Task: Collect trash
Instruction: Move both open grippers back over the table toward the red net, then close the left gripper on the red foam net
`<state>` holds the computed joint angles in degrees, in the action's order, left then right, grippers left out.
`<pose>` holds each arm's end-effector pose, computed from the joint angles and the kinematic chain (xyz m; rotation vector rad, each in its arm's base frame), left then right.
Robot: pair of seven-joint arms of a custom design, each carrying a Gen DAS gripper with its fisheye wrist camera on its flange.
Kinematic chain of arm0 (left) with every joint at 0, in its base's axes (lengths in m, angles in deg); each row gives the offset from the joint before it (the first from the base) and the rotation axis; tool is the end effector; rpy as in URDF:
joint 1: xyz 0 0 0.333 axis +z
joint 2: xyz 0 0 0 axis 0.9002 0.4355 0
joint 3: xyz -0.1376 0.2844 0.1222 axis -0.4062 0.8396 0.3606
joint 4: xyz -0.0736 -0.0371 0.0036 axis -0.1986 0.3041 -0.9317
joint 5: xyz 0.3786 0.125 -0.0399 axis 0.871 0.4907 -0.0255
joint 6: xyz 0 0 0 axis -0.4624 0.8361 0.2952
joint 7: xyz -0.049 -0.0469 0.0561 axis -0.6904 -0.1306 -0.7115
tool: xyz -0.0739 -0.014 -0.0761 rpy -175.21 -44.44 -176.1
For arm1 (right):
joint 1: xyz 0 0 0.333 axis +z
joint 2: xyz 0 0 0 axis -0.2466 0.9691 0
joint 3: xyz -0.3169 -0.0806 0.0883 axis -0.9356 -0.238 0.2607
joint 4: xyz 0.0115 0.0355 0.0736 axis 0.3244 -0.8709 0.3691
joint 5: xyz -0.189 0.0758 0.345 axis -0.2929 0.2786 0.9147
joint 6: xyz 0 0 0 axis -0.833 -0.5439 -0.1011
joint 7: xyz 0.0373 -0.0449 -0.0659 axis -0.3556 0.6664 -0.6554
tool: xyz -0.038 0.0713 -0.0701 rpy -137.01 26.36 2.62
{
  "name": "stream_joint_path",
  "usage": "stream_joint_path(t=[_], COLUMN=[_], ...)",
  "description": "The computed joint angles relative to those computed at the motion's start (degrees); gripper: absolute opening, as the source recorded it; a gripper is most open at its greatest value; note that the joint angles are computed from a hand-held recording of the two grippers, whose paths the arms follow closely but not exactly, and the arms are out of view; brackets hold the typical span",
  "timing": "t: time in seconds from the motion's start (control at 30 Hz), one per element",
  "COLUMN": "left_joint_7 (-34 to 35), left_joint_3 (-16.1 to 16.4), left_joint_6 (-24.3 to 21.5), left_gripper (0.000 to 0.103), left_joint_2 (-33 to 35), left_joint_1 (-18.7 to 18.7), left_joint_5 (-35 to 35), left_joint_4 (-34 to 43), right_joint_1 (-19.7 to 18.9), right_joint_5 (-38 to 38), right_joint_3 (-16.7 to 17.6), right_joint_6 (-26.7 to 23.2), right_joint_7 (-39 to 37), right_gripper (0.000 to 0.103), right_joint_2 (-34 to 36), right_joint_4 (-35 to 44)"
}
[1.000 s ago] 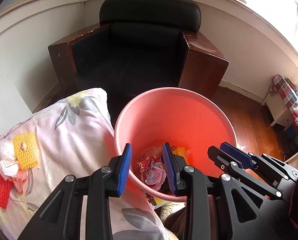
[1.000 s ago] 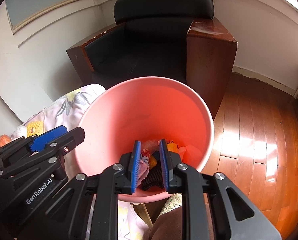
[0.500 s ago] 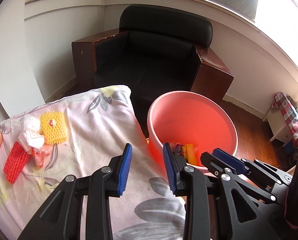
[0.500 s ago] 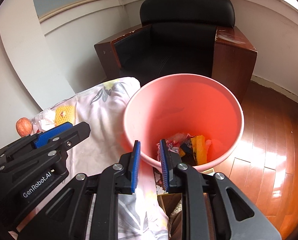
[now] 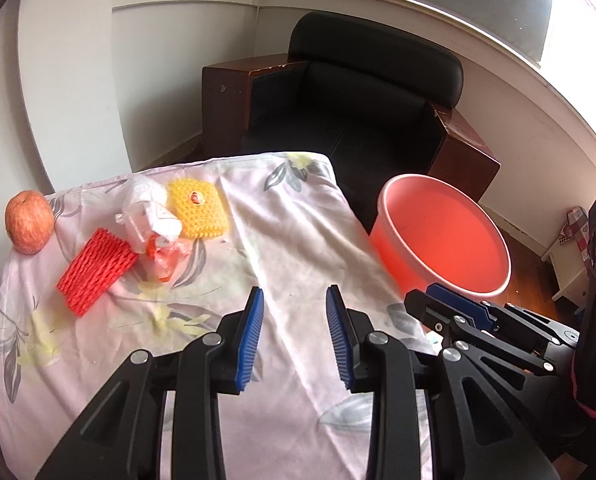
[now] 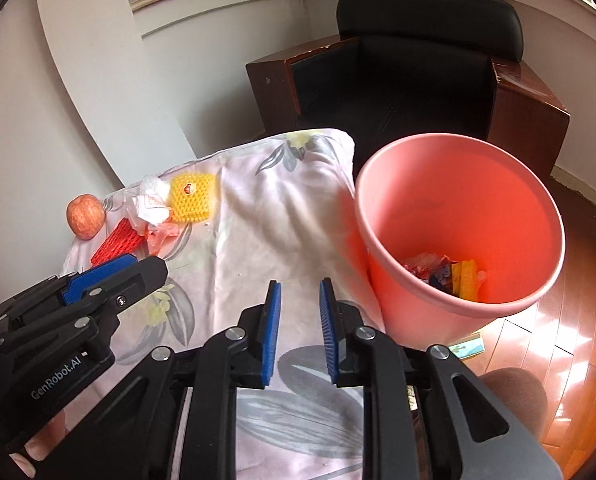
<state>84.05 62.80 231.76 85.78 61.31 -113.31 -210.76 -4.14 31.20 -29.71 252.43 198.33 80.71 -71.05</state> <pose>0.5748 -0.2343 0.3653 -1.5461 2.1979 -0.9821 0.5383 0.0955 0.3670 -1.6366 1.9316 -0.5626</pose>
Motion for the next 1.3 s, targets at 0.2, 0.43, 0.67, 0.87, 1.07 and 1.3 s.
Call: stream_joint_path(t=[0.2, 0.43, 0.67, 0.87, 1.07, 1.3], left_joint_7=[-0.56, -8.16, -12.35, -13.03, -9.45, -12.32], left_joint_3=[2.3, 13.74, 19.69, 20.83, 18.22, 22.49], left_joint_6=[1.75, 2.72, -0.06, -1.81, -4.01, -3.08], left_gripper=[0.033, 0.041, 0.045, 0.046, 0.047, 0.023], left_joint_2=[-1.18, -0.29, 3.66, 6.65, 9.21, 11.72], left_joint_1=[1.99, -2.74, -4.57, -4.87, -2.59, -5.95], left_joint_5=[-0.27, 3.49, 8.65, 13.29, 15.12, 16.78], left_joint_4=[-3.2, -3.69, 1.27, 5.66, 8.94, 10.05], right_joint_1=[-1.43, -7.96, -11.92, -6.96, -1.77, 2.59], right_joint_5=[8.28, 23.57, 33.08, 35.64, 37.48, 37.33], right_joint_3=[4.66, 16.25, 23.28, 19.71, 15.98, 13.19], right_joint_6=[1.72, 0.03, -1.22, -3.46, -5.46, -9.26], right_joint_7=[-9.32, -26.55, -36.11, -39.16, -41.83, -43.13], right_gripper=[0.02, 0.021, 0.033, 0.034, 0.034, 0.034], right_joint_2=[2.51, 6.89, 10.9, 13.0, 15.29, 18.92], right_joint_4=[1.35, 4.92, 8.71, 12.39, 16.57, 23.42])
